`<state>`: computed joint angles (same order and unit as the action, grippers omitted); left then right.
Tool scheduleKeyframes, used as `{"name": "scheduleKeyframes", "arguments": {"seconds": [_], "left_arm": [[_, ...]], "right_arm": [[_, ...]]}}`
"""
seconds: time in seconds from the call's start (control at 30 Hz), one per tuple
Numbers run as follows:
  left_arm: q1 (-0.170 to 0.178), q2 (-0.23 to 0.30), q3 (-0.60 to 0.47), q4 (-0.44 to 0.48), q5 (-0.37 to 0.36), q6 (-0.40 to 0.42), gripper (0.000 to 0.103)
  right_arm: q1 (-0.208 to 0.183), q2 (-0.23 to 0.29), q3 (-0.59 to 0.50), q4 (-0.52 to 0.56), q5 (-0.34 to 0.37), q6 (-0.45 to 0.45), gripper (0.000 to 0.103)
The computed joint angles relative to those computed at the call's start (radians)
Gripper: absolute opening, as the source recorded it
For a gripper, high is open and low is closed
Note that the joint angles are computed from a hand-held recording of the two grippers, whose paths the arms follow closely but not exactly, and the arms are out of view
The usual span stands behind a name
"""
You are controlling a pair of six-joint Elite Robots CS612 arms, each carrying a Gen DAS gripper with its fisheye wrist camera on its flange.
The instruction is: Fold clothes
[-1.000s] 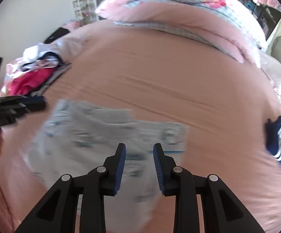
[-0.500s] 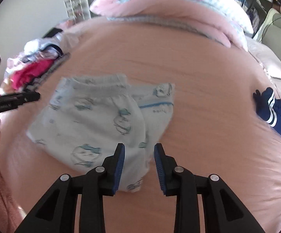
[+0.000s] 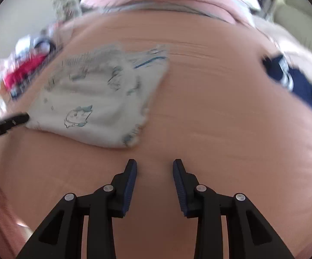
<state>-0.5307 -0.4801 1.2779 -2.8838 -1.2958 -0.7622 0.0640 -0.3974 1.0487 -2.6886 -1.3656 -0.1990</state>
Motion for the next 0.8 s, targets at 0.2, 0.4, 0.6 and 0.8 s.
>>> {"name": "scheduleKeyframes", "arguments": {"seconds": [0.2, 0.4, 0.6, 0.8], "left_arm": [[0.016, 0.029, 0.009, -0.209, -0.124, -0.072, 0.035], [0.042, 0.084, -0.035, -0.328, -0.210, -0.122, 0.042], [0.056, 0.108, -0.074, -0.331, -0.208, -0.122, 0.044], [0.068, 0.136, -0.124, -0.328, -0.239, -0.130, 0.048]], "right_arm": [[-0.003, -0.010, 0.006, -0.031, 0.052, 0.030, 0.035], [0.006, 0.074, -0.167, 0.094, 0.125, 0.157, 0.049], [0.006, 0.168, -0.350, 0.212, 0.150, 0.246, 0.056], [0.006, 0.243, -0.494, 0.304, 0.218, 0.243, 0.061]]}}
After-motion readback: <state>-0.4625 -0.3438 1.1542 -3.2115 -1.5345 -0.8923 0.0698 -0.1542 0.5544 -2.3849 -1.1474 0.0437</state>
